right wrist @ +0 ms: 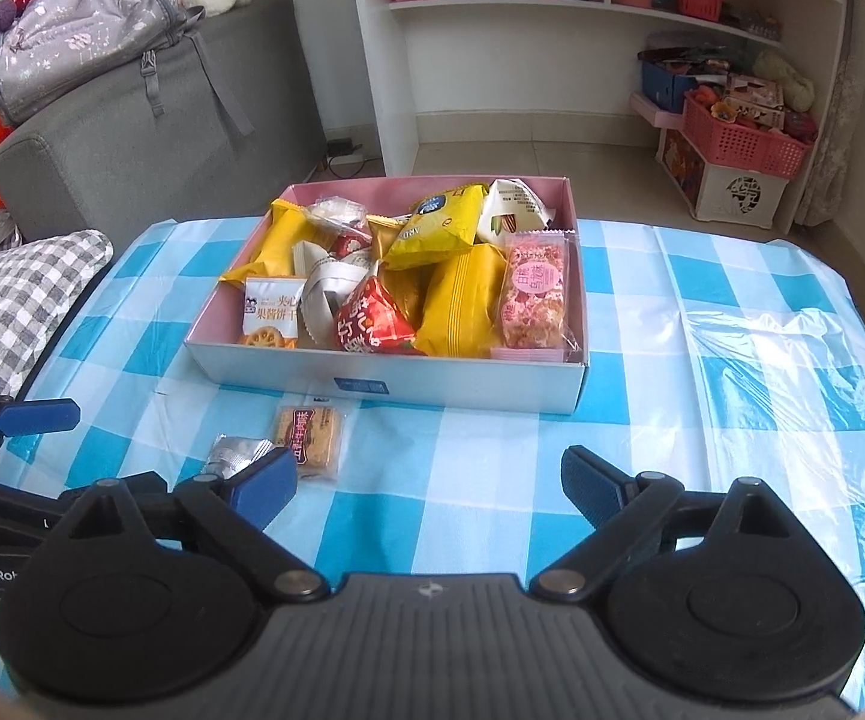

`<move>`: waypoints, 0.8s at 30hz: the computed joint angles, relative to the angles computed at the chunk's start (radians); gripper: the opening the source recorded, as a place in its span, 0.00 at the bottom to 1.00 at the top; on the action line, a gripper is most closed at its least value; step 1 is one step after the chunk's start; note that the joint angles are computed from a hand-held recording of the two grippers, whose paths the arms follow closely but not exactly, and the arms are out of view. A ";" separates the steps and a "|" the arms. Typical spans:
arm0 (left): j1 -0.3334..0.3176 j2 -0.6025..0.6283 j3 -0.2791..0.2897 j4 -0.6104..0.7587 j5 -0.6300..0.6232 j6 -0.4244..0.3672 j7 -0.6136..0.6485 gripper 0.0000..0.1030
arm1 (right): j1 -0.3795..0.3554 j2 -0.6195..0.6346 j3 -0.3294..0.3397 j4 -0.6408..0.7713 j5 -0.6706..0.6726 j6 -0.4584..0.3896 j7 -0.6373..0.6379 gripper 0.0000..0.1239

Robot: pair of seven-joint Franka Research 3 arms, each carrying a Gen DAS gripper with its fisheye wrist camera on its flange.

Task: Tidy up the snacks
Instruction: 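Withdraw both tools from the box toward the last two packets, then grasp the square cracker packet with the right tool while the left tool grasps the silver foil packet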

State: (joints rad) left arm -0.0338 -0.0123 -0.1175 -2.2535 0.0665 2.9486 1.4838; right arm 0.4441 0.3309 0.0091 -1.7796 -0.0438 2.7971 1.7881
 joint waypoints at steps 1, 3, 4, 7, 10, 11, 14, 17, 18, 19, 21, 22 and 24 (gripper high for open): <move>0.001 -0.002 0.000 -0.008 0.005 0.009 -0.009 0.88 | 0.005 -0.003 -0.005 -0.008 -0.007 0.005 0.008 0.77; -0.001 -0.005 0.000 -0.027 -0.007 0.026 -0.009 0.88 | 0.008 -0.010 -0.008 -0.029 -0.012 0.017 0.018 0.78; -0.002 -0.004 0.000 -0.032 -0.016 0.028 0.000 0.88 | 0.008 -0.010 -0.007 -0.033 -0.012 0.017 0.019 0.78; 0.001 0.004 0.001 -0.040 0.007 0.033 -0.007 0.88 | 0.020 -0.009 -0.015 -0.037 -0.044 0.002 0.020 0.78; 0.003 0.019 -0.001 -0.047 -0.009 0.056 0.013 0.88 | 0.038 -0.002 -0.033 -0.033 -0.101 -0.005 0.035 0.78; 0.004 0.026 -0.003 -0.050 -0.021 0.071 0.029 0.88 | 0.038 0.002 -0.031 -0.028 -0.107 -0.008 0.032 0.78; 0.011 0.048 -0.015 -0.054 -0.052 0.120 0.088 0.88 | 0.035 0.015 -0.027 -0.014 -0.109 -0.018 0.033 0.78; 0.037 0.079 -0.054 -0.045 -0.128 0.162 0.197 0.88 | 0.037 0.030 -0.031 0.004 -0.109 -0.031 0.049 0.78; 0.040 0.090 -0.060 -0.038 -0.126 0.169 0.205 0.88 | 0.039 0.033 -0.034 0.008 -0.112 -0.035 0.055 0.78; 0.037 0.103 -0.056 -0.028 -0.106 0.170 0.191 0.88 | 0.040 0.038 -0.036 0.013 -0.115 -0.039 0.060 0.78; 0.041 0.123 -0.062 -0.008 -0.085 0.169 0.166 0.88 | 0.041 0.045 -0.039 0.022 -0.120 -0.046 0.065 0.78; 0.053 0.132 -0.078 0.000 -0.094 0.173 0.171 0.88 | 0.042 0.048 -0.041 0.026 -0.124 -0.048 0.068 0.78; 0.070 0.149 -0.102 0.011 -0.099 0.190 0.173 0.86 | 0.042 0.052 -0.043 0.031 -0.128 -0.053 0.074 0.78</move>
State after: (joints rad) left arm 0.0359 0.1364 -0.2193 -2.2422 -0.0321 3.1390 1.6571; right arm 0.4861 0.3831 -0.0335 -1.7484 -0.1715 2.7445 1.8619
